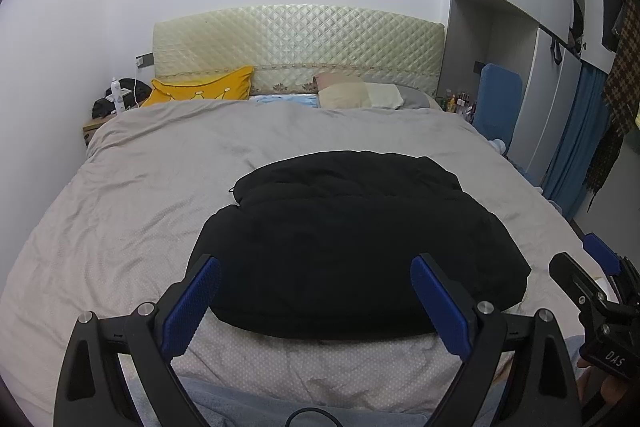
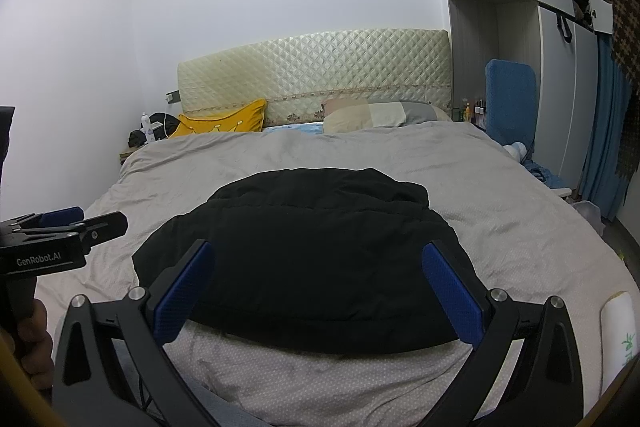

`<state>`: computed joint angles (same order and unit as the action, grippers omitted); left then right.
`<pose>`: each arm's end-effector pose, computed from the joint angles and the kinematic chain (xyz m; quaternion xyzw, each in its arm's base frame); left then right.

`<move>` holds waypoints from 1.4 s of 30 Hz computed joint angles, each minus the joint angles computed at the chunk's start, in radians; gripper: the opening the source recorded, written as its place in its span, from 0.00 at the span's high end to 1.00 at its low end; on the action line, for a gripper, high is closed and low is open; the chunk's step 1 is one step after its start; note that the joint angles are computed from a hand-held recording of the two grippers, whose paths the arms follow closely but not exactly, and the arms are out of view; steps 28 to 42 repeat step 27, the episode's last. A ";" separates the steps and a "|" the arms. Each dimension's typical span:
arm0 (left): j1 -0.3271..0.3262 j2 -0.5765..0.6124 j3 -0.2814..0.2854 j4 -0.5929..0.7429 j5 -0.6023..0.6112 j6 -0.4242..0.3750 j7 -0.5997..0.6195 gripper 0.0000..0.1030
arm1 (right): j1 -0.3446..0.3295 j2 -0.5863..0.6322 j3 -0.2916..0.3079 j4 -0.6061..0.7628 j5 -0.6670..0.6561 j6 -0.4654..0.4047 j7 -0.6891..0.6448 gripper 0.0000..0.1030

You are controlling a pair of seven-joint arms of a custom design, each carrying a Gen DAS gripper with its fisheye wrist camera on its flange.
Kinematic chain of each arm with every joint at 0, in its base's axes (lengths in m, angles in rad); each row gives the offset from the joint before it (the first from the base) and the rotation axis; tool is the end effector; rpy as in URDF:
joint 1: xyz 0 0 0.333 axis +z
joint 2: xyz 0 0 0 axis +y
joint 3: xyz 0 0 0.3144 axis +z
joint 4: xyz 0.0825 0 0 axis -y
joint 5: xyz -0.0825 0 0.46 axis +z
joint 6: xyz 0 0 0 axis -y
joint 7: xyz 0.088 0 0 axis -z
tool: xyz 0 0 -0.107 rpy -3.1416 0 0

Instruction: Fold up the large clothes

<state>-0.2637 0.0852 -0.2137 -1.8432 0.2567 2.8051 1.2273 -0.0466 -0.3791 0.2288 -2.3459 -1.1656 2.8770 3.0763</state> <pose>0.6238 -0.3313 0.5548 -0.5257 0.7338 -0.3633 0.2308 0.5246 0.1571 0.5163 -0.5126 0.6811 -0.3742 0.3652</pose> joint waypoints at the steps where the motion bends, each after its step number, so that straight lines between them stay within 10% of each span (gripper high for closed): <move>1: 0.000 0.000 0.000 -0.001 0.000 0.001 0.000 0.06 | 0.000 0.000 0.000 0.000 -0.002 0.000 0.001 0.00; 42: -0.003 0.004 0.003 0.007 0.030 -0.017 -0.041 0.06 | 0.017 0.008 -0.011 0.007 -0.016 -0.022 0.004 0.00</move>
